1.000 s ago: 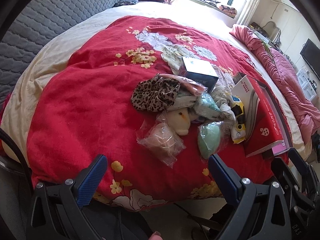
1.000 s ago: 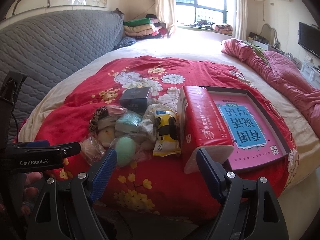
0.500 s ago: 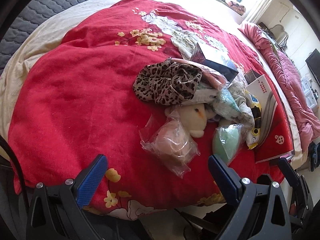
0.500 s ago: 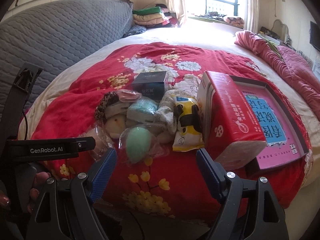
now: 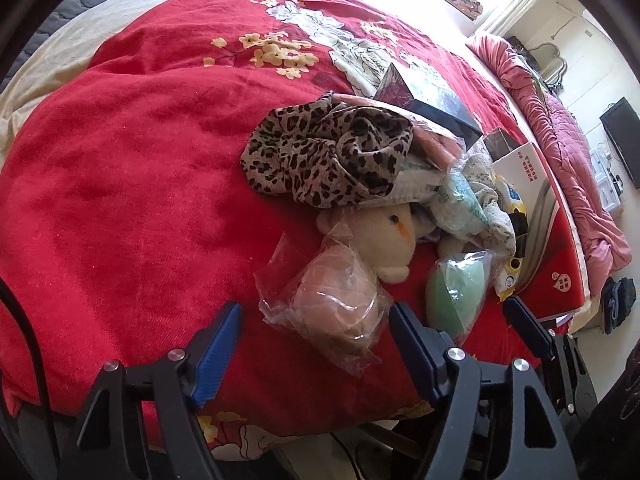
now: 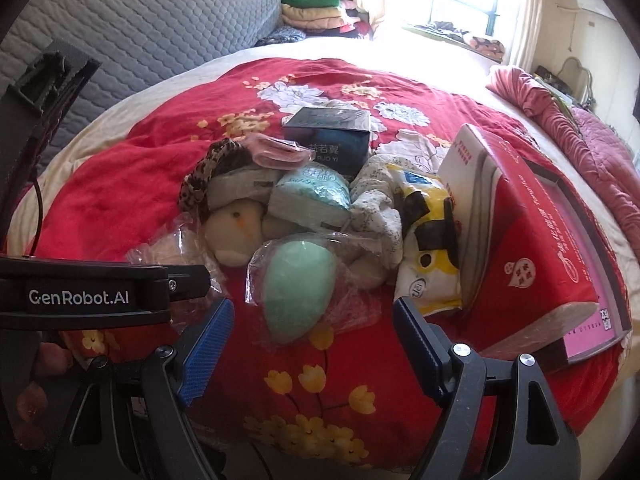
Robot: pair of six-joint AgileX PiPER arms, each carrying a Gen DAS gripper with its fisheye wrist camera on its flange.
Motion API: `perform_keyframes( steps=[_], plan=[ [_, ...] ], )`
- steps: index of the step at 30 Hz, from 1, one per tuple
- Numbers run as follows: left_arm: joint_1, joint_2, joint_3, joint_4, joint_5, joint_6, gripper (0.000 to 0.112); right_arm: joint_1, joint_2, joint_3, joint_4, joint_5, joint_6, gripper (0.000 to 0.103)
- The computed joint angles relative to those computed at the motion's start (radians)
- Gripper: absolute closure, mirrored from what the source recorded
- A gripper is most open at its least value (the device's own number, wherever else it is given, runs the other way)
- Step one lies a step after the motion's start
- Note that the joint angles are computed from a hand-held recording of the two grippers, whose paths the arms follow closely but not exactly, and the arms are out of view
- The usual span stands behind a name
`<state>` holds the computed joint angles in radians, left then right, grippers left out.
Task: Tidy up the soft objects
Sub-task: 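Grasp the clear bag with peach ball with left tool while right tool grasps bagged green ball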
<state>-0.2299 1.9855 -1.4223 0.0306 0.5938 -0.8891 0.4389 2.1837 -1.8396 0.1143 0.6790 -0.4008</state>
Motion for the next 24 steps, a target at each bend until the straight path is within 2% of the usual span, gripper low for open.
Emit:
perform_keyframes(
  steps=[5, 6, 8, 12, 17, 24],
  plan=[
    [0.014, -0.005, 0.032, -0.077, -0.054, 0.074, 0.053, 0.025, 0.041, -0.022, -0.065, -0.05, 0.064, 0.023],
    [0.015, -0.003, 0.034, -0.087, -0.062, 0.085, 0.055, 0.026, 0.048, -0.029, -0.066, -0.054, 0.068, 0.033],
    [0.017, -0.005, 0.043, -0.097, -0.075, 0.094, 0.057, 0.018, 0.07, -0.064, -0.038, -0.025, 0.045, 0.043],
    [0.022, -0.017, 0.061, -0.119, -0.089, 0.116, 0.06, -0.003, 0.076, -0.076, 0.03, -0.014, -0.01, 0.052],
    [0.02, -0.039, 0.076, -0.104, -0.094, 0.111, 0.063, -0.03, 0.053, -0.073, 0.134, -0.002, -0.093, 0.055],
    [-0.029, -0.092, 0.096, 0.041, -0.079, -0.007, 0.063, -0.079, -0.001, -0.051, 0.264, 0.039, -0.191, 0.055]
  ],
)
